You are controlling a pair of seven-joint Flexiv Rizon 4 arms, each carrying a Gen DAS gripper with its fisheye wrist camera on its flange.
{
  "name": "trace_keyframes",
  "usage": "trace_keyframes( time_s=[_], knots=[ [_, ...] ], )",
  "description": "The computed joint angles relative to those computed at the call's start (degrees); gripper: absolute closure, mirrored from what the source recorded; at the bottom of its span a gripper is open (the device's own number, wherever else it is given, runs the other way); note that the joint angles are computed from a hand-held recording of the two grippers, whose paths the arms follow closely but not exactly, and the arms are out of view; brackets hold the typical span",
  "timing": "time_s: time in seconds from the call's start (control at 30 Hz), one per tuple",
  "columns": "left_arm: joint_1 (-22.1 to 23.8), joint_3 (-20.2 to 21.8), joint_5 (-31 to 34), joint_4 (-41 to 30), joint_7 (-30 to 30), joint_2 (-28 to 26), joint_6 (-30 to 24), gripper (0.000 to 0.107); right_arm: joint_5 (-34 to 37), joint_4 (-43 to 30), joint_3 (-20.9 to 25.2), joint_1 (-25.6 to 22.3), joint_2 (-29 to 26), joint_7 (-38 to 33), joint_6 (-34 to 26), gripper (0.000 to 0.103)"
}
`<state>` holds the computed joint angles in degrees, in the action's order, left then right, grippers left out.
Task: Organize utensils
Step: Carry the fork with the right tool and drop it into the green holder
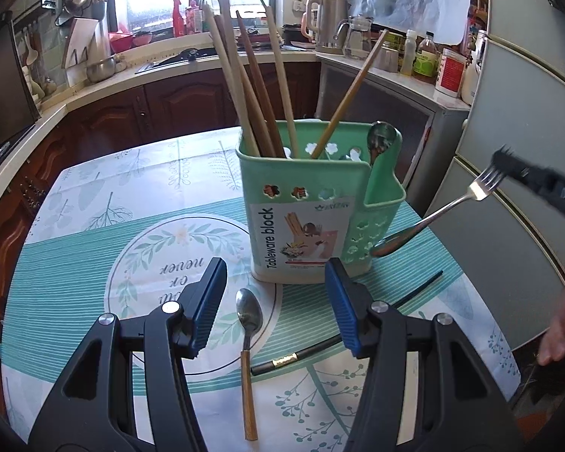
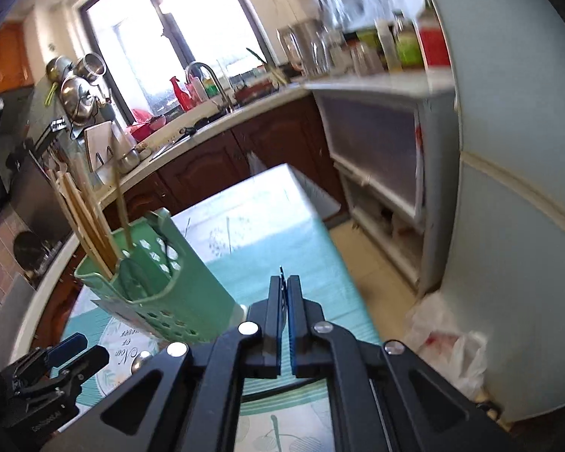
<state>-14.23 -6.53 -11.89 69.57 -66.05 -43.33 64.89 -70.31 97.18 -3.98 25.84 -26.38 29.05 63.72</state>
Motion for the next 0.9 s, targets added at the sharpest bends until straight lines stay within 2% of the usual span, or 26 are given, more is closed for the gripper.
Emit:
trace_keyframes(
  time_s=[0.23,0.43,0.63,0.9],
  knots=[
    [-1.2,3.4,2.2,-4.2,-5.4,0.0,-2.1,0.056,0.0,-5.0,2.0,3.9,3.4,-10.5,-15.4,0.101],
    [-0.5,3.3,2.8,-6.9,-7.6,0.2,-2.2,0.055,-2.6,-10.4,2.4,6.2,2.6,-18.0,-23.5,0.101],
    [-0.4,5.1,4.5,-8.1,-10.2,0.2,-2.5,0.054,1.9,-17.4,2.0,7.4,-2.5,-28.2,-26.6,0.101],
    [0.3,6.6,6.5,-12.2,-14.1,-1.6,-8.7,0.054,12.0,-27.8,0.1,9.3,-10.4,-44.2,-29.0,0.101]
  ],
)
